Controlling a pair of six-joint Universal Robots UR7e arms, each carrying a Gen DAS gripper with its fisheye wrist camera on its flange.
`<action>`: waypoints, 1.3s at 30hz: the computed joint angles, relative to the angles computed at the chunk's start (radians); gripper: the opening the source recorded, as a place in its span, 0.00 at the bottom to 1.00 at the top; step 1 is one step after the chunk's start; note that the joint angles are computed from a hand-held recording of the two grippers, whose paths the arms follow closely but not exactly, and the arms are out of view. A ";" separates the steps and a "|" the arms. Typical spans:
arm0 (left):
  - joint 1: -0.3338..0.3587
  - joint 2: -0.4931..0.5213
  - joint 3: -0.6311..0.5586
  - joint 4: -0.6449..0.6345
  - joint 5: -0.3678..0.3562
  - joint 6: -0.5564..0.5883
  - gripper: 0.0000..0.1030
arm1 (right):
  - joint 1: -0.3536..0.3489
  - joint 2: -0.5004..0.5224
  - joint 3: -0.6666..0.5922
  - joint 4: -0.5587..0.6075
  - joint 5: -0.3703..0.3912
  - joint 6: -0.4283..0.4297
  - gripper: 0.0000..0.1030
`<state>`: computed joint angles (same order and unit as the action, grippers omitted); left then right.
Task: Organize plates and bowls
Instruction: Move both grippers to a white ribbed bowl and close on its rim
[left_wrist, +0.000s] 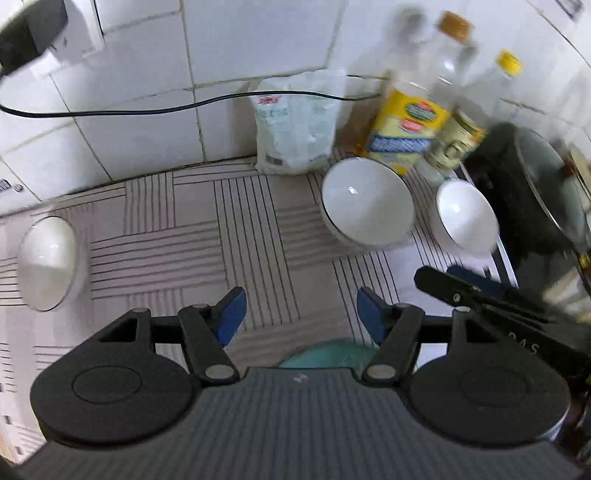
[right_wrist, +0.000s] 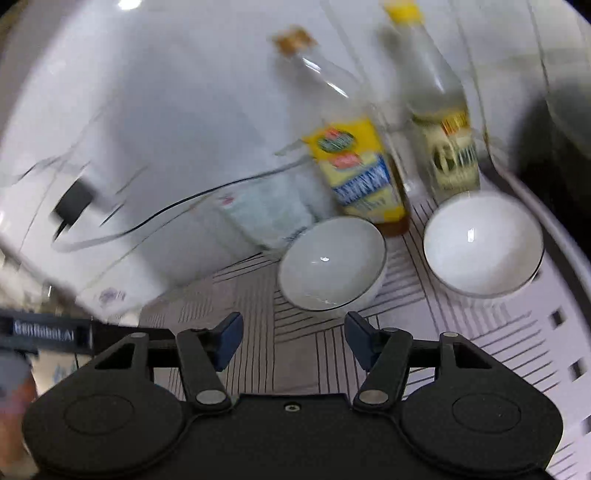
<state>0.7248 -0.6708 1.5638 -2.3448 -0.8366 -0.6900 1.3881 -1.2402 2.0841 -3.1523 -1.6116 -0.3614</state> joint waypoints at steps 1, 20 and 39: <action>0.012 0.019 -0.013 -0.016 0.013 0.006 0.63 | -0.004 0.021 -0.020 0.005 -0.007 0.035 0.61; 0.134 0.250 -0.193 -0.278 -0.039 0.198 0.64 | -0.015 0.221 -0.175 -0.079 -0.152 0.165 0.50; 0.146 0.182 -0.166 -0.148 -0.207 0.213 0.20 | 0.010 0.199 -0.186 0.005 -0.196 0.123 0.20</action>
<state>0.8710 -0.4886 1.3976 -2.4923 -1.0432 -0.4769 1.3977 -1.0417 1.8983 -3.1470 -1.8074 -0.2379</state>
